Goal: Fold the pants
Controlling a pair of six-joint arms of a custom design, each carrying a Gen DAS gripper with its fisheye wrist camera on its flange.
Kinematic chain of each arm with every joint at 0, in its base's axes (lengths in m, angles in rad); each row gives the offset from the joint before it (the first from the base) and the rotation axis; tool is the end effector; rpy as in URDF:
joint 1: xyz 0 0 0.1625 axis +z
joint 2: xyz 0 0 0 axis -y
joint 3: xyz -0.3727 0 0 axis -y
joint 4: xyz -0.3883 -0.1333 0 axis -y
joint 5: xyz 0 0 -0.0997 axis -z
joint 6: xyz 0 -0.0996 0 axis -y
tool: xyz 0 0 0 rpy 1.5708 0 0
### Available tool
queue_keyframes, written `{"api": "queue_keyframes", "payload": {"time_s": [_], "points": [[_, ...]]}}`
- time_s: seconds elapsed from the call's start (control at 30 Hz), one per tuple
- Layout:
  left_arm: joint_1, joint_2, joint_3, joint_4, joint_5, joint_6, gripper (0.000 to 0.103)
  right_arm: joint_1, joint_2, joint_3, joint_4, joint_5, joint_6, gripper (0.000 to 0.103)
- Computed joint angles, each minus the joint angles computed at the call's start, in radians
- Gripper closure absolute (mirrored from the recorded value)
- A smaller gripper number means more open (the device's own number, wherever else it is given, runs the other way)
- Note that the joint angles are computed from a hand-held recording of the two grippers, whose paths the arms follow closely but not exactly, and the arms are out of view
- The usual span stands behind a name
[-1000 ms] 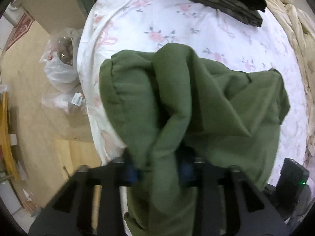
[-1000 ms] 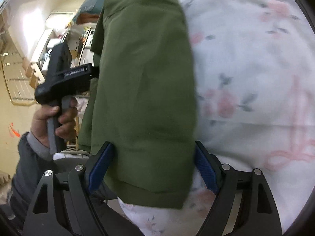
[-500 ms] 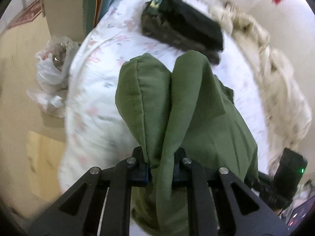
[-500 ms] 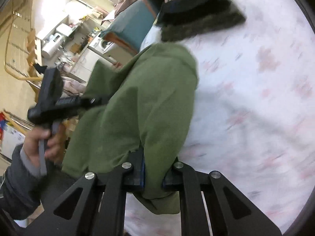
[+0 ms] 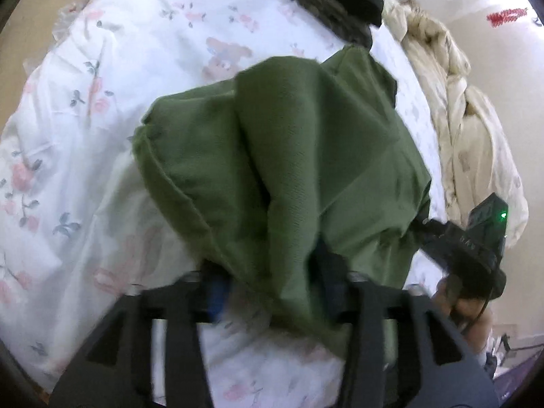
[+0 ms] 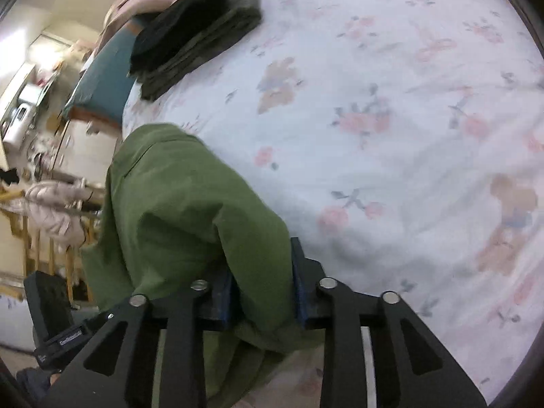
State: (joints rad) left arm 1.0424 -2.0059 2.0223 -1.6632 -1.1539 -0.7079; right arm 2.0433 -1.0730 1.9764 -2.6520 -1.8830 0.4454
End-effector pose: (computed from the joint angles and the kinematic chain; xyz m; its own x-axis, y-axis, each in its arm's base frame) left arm -0.0202 -0.3790 0.4109 -0.9386 -0.2299 -0.2574 -0.1416 0.9367 -0.3202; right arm 0.3341 -0.4280 0.1093 -0.9800 0.0304 0.1966 -0.0285 0.9566 -0.2899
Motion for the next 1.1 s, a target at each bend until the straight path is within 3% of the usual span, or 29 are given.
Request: {"api": "queue_keyframes", "payload": {"time_s": [0.03,0.1,0.17,0.23,0.3,0.43,0.5,0.6,0.63,0.7,0.77,0.8,0.9,1.1], "points": [[-0.009,0.004,-0.028,0.064,0.034,-0.03,0.036,0.004,-0.015,0.013,-0.014,-0.015,0.009,0.044],[-0.029,-0.005,-0.073,0.156,0.072,-0.057,0.035,-0.006,-0.074,0.07,-0.06,-0.018,0.043,0.035],[-0.044,-0.011,-0.112,0.203,0.086,-0.055,0.035,-0.02,-0.123,0.126,-0.116,-0.017,0.093,0.034],[-0.068,0.003,-0.173,0.271,0.131,-0.07,0.034,-0.034,-0.16,0.184,-0.208,0.019,0.167,0.028],[-0.087,0.042,-0.227,0.289,0.16,-0.061,0.025,-0.042,-0.174,0.233,-0.304,0.072,0.218,0.021],[-0.087,0.145,-0.302,0.174,0.118,0.137,0.014,-0.036,-0.153,0.276,-0.417,0.125,0.287,0.014],[-0.086,0.225,-0.337,0.142,0.09,0.238,0.007,-0.031,-0.128,0.277,-0.43,0.124,0.315,0.014],[-0.054,0.327,-0.368,0.116,0.038,0.412,0.007,-0.027,-0.063,0.261,-0.47,0.114,0.358,0.014],[-0.041,0.37,-0.38,0.131,0.037,0.481,0.007,-0.026,-0.048,0.254,-0.471,0.112,0.355,0.014],[-0.03,0.429,-0.387,0.153,0.105,0.552,0.007,-0.026,-0.023,0.232,-0.453,0.127,0.328,0.014],[-0.019,0.448,-0.385,0.145,0.163,0.558,0.007,-0.03,0.003,0.217,-0.451,0.144,0.314,0.014],[0.0,0.475,-0.408,0.137,0.158,0.562,0.007,-0.034,0.015,0.215,-0.456,0.153,0.316,0.014],[0.058,0.549,-0.488,0.199,0.097,0.566,0.007,-0.044,0.039,0.21,-0.445,0.146,0.326,0.014],[0.14,0.589,-0.492,0.209,0.024,0.674,0.006,-0.059,0.055,0.203,-0.45,0.17,0.304,0.012]]}}
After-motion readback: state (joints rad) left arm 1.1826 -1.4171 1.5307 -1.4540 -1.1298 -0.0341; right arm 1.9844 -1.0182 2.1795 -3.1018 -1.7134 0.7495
